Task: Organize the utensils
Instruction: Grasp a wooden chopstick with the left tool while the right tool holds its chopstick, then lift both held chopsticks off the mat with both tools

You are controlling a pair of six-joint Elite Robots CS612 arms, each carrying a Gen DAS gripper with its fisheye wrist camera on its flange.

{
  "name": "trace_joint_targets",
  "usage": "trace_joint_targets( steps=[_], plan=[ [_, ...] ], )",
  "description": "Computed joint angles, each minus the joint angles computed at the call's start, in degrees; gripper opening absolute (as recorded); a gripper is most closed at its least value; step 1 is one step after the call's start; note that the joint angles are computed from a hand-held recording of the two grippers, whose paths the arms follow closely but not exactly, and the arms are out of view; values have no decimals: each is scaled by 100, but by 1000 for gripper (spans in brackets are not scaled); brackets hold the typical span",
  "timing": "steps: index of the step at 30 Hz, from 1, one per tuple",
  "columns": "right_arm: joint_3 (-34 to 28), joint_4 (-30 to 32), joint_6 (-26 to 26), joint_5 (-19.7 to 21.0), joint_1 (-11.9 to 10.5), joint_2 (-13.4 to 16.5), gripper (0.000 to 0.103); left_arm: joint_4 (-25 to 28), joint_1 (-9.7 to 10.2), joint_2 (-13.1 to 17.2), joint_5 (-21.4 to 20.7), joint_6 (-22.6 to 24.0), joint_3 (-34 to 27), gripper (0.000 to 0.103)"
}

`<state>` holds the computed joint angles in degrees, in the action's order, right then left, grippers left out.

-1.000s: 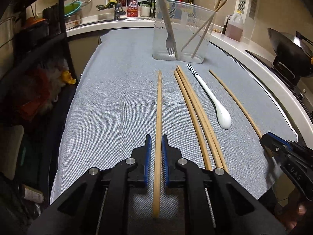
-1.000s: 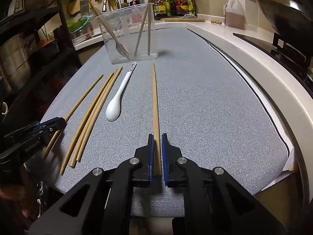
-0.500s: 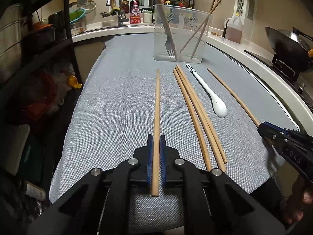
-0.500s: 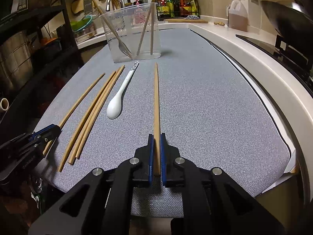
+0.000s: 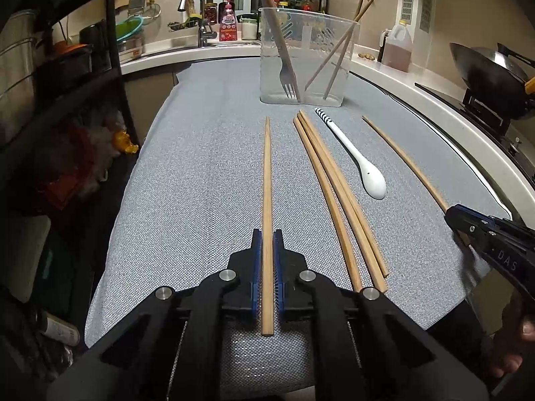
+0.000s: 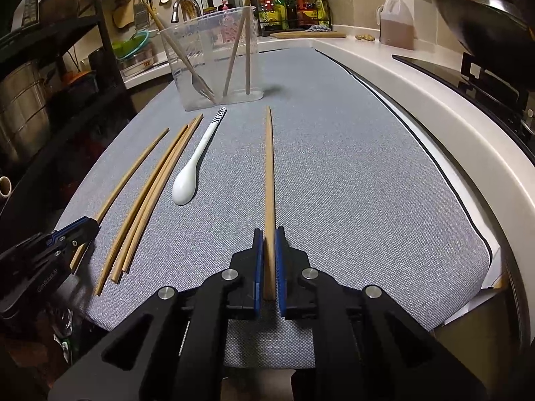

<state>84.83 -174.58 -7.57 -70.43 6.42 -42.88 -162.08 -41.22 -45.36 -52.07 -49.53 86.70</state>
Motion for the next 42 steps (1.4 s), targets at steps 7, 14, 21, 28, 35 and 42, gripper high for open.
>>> trace_joint_targets(
  steps=[7,14,21,28,35,42],
  plan=[
    [-1,-21,-18,-5,7,2,9,29,4,0,-1,8,-11,7],
    [8,-57,-51,-56,20,6,7,51,4,6,19,31,-23,7],
    [7,-40,-71,-54,20,3,7,54,8,2,-2,23,-23,7],
    [35,-123,-35,64,-5,-46,7,55,15,-34,-38,24,-17,7],
    [142,-454,-49,142,-32,-163,6,-90,-12,-99,96,174,17,7],
    [186,-704,-43,222,-61,-256,6,-231,-46,-139,241,299,31,7]
  ],
)
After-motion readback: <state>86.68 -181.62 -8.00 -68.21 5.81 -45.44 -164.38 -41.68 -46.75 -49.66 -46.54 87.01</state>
